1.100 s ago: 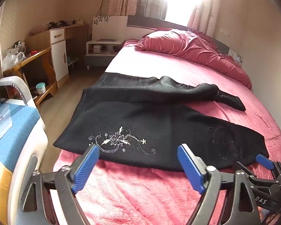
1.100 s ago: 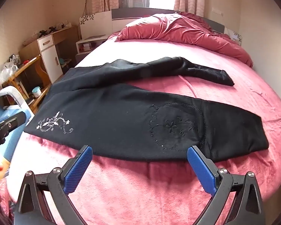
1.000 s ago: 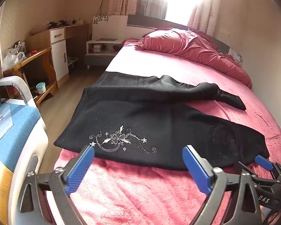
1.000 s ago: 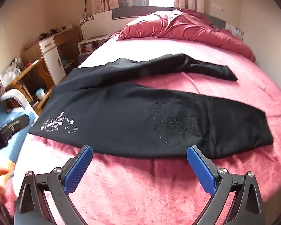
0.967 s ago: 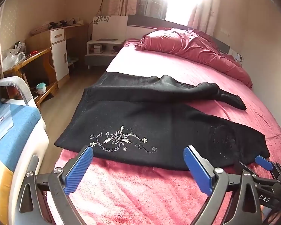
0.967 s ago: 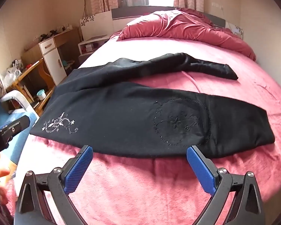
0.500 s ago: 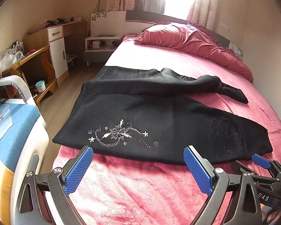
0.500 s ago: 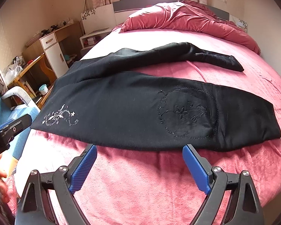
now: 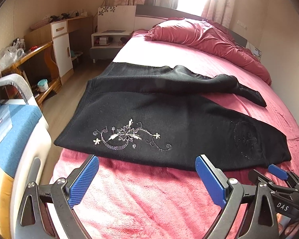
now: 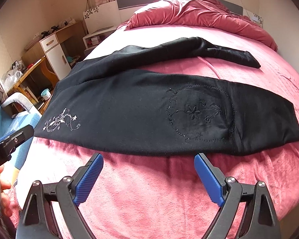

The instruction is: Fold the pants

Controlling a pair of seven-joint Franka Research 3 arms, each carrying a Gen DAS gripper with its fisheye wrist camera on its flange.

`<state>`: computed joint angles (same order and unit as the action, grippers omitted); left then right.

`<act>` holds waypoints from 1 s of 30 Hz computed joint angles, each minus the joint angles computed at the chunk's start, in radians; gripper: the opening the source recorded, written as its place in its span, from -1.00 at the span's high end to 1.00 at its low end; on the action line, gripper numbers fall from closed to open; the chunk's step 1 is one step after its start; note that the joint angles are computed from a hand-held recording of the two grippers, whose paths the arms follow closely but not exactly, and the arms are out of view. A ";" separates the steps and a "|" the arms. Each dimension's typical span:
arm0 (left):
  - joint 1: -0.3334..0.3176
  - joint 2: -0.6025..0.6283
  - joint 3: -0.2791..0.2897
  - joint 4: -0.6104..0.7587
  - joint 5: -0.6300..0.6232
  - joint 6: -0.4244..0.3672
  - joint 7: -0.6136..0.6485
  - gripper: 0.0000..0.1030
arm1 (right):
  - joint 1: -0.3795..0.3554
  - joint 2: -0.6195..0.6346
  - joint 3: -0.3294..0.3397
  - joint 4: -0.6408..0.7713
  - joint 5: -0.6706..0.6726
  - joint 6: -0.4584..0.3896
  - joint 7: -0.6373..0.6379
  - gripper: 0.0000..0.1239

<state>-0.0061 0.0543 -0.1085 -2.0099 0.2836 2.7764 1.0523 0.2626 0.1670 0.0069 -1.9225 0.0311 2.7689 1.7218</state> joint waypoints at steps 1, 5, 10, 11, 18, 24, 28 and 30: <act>0.001 0.005 0.000 0.003 -0.006 -0.003 0.002 -0.93 | -0.004 0.001 0.001 0.000 0.010 -0.003 -0.005 -0.50; 0.021 0.038 -0.011 0.021 -0.173 -0.015 0.118 -0.93 | -0.037 0.000 0.009 -0.003 0.108 -0.022 -0.043 -0.45; 0.064 0.077 -0.031 0.052 -0.360 -0.075 0.250 -0.93 | -0.108 -0.026 0.000 -0.036 0.283 -0.046 -0.080 -0.35; 0.071 0.085 -0.031 0.060 -0.388 -0.089 0.269 -0.93 | -0.124 -0.034 -0.006 -0.047 0.318 -0.046 -0.080 -0.30; 0.121 0.142 -0.013 0.108 -0.490 -0.162 0.250 -0.43 | -0.246 -0.033 -0.065 -0.076 0.509 -0.033 -0.018 -0.10; 0.183 0.173 -0.019 0.119 -0.628 -0.162 0.255 -0.15 | -0.320 0.077 -0.075 0.037 0.564 -0.050 0.047 0.18; 0.207 0.184 -0.014 0.124 -0.664 -0.151 0.235 -0.04 | -0.344 0.158 -0.068 0.135 0.572 -0.065 0.095 0.29; 0.221 0.202 -0.019 0.145 -0.693 -0.145 0.235 -0.03 | -0.347 0.190 -0.070 0.179 0.549 -0.073 0.115 0.33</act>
